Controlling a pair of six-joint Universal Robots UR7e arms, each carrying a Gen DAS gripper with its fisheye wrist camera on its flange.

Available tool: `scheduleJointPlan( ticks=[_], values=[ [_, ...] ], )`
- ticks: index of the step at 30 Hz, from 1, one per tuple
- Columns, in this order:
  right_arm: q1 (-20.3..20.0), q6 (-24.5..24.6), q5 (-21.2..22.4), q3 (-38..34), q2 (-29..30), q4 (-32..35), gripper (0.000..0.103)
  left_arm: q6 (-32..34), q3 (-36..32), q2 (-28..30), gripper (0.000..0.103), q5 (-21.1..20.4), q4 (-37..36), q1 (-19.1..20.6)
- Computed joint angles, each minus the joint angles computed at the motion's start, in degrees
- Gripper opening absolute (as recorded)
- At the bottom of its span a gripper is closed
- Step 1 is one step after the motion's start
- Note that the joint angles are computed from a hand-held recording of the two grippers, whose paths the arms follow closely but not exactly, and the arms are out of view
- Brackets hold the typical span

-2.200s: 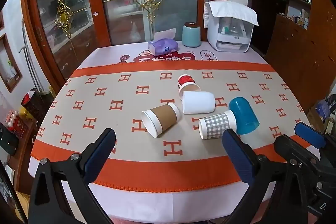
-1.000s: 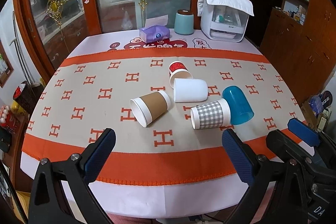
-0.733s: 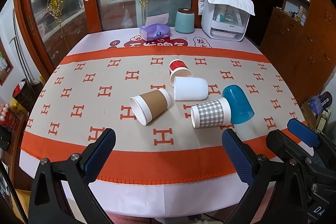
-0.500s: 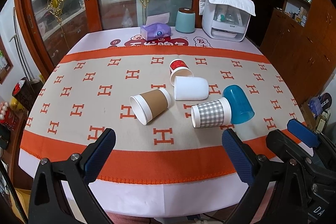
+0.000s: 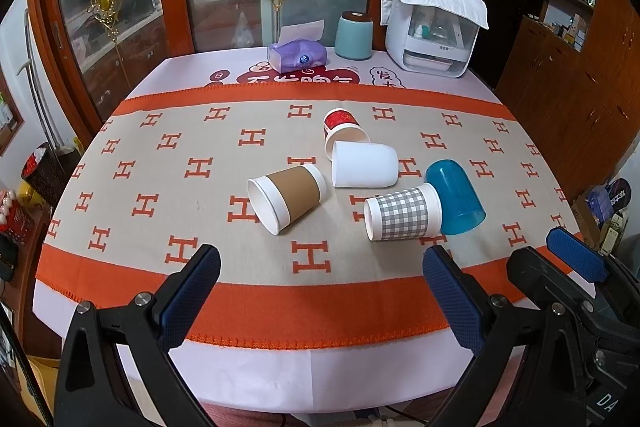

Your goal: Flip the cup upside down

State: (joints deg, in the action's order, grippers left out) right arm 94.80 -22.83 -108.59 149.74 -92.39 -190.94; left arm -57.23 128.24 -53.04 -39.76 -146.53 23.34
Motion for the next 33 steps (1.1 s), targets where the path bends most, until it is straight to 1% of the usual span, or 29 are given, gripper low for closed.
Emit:
scheduleJointPlan(
  ticks=[25,33],
  values=[
    [0.3,0.4,-0.3,-0.2,0.4,0.2,0.071,0.0,0.0,0.2,0.100,-0.3,-0.3,0.4],
    [-0.6,0.9,-0.4,-0.1,2.5,-0.8,0.071,0.2,-0.2,0.5,0.100,-1.1,-0.7,1.4]
  ],
)
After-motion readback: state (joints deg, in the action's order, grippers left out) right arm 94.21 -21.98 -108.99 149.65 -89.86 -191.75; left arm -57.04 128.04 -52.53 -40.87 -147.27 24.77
